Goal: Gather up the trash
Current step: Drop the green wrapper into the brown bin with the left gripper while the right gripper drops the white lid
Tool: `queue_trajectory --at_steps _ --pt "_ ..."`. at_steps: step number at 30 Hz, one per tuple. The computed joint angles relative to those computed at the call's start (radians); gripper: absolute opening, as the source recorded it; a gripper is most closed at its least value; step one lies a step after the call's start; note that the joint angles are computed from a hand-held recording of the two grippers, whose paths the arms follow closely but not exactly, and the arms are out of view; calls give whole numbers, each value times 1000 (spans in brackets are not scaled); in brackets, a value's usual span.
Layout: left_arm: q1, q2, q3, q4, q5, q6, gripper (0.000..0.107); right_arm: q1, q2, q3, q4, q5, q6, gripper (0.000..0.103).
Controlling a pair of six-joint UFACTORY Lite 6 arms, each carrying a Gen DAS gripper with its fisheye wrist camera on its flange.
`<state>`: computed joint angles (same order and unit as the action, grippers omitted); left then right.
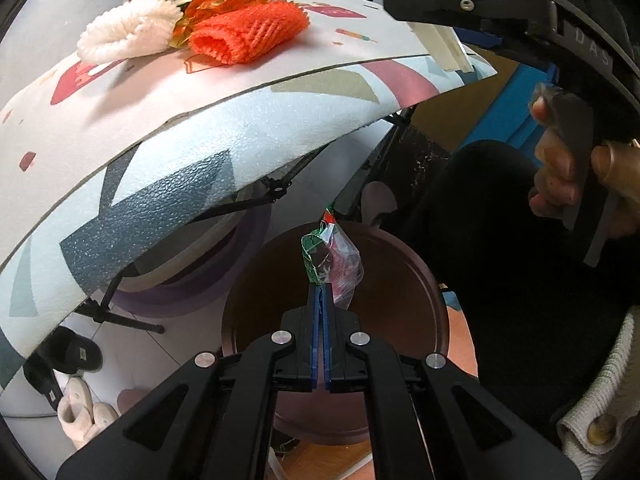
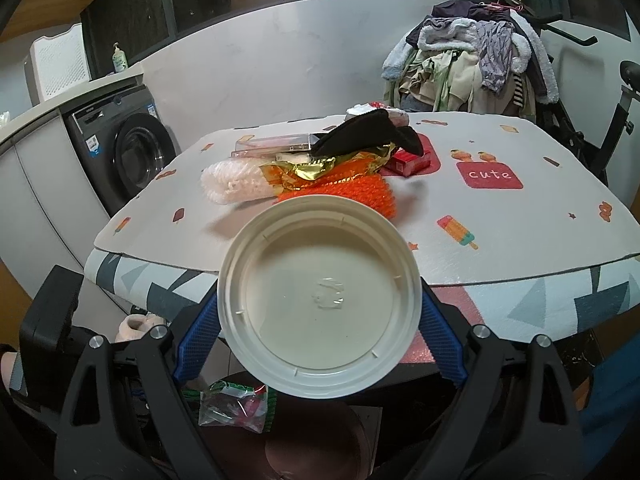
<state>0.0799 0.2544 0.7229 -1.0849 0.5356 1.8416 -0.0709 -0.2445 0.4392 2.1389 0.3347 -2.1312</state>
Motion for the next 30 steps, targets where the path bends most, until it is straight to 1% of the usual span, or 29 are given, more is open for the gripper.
queue_trajectory --at_steps 2,4,6,10,12,17,20,24,25,28,30 --pt "12 -10 -8 -26 15 31 9 2 4 -6 6 2 -11 88" --pt "31 -30 -18 -61 23 59 31 -8 7 -10 -24 16 9 89" --pt "55 -55 -30 -100 37 93 42 -14 3 -13 -45 28 21 89" --pt "125 -162 -95 -238 63 212 69 5 2 -12 -101 19 67 90" --pt "182 -219 -124 -287 92 249 71 20 -2 -10 -152 5 120 90" --pt "349 -300 -142 -299 202 210 75 73 -7 -4 -282 -47 264 90" --pt "411 -349 -163 -327 233 207 82 117 -14 -11 -314 -79 303 90" --pt "487 -421 -199 -360 262 223 91 193 -15 -15 -401 -126 394 90" --pt "519 -434 -203 -344 282 224 93 222 -15 -17 -422 -143 415 90" --pt "534 -431 -195 -337 277 224 94 307 -2 -17 -465 -195 454 90" --pt "503 -420 -192 -346 236 216 94 370 37 -4 -412 -243 399 90"
